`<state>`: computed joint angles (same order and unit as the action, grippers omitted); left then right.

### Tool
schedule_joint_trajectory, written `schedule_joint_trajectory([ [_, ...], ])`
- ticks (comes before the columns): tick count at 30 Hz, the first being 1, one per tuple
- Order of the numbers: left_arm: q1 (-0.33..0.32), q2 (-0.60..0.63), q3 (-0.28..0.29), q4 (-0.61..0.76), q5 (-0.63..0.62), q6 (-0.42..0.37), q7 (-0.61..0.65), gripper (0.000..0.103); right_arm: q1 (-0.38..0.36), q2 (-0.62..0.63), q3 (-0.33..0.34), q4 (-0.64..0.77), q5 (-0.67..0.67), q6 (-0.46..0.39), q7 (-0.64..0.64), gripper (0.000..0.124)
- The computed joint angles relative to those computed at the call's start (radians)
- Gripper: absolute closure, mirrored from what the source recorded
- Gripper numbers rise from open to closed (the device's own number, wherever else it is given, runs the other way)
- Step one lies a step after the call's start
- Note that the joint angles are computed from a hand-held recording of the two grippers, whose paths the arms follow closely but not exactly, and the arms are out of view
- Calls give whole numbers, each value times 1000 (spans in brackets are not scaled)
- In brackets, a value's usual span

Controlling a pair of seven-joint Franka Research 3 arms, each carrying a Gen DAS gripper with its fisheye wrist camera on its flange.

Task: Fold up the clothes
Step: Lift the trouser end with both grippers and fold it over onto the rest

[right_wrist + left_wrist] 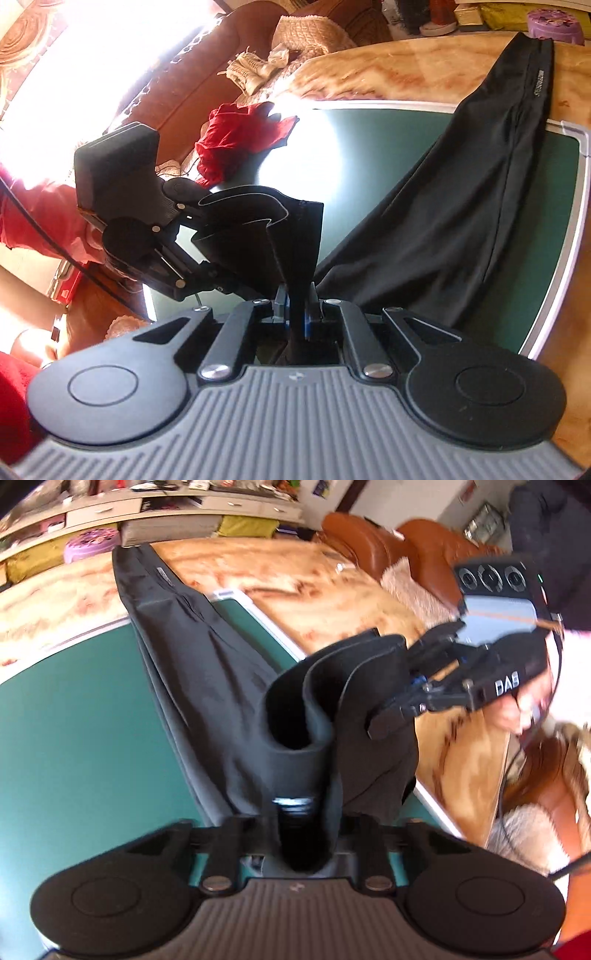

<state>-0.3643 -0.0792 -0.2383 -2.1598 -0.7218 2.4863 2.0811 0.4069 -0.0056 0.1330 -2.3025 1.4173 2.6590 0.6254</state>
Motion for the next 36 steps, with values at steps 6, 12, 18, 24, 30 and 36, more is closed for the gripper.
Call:
schedule_joint_trajectory([
  [6,28,76,1,119,25,27,-34,90,-18,8,-14,52,-24,58,31,115],
  [12,103,257,-17,394,126,-6,-81,90,-53,96,-21,205,-85,157,61,115],
  [18,137,507,-46,744,296,-19,-118,91,-137,257,-2,425,-87,207,68,115],
  [24,226,467,-150,730,241,-20,-51,92,-179,228,53,426,131,239,-97,115],
  [30,254,177,-152,454,27,-103,25,92,-102,-1,25,198,140,175,-44,115],
  [36,178,-184,-74,153,-92,-242,-8,92,31,-251,49,-40,-51,190,243,115],
])
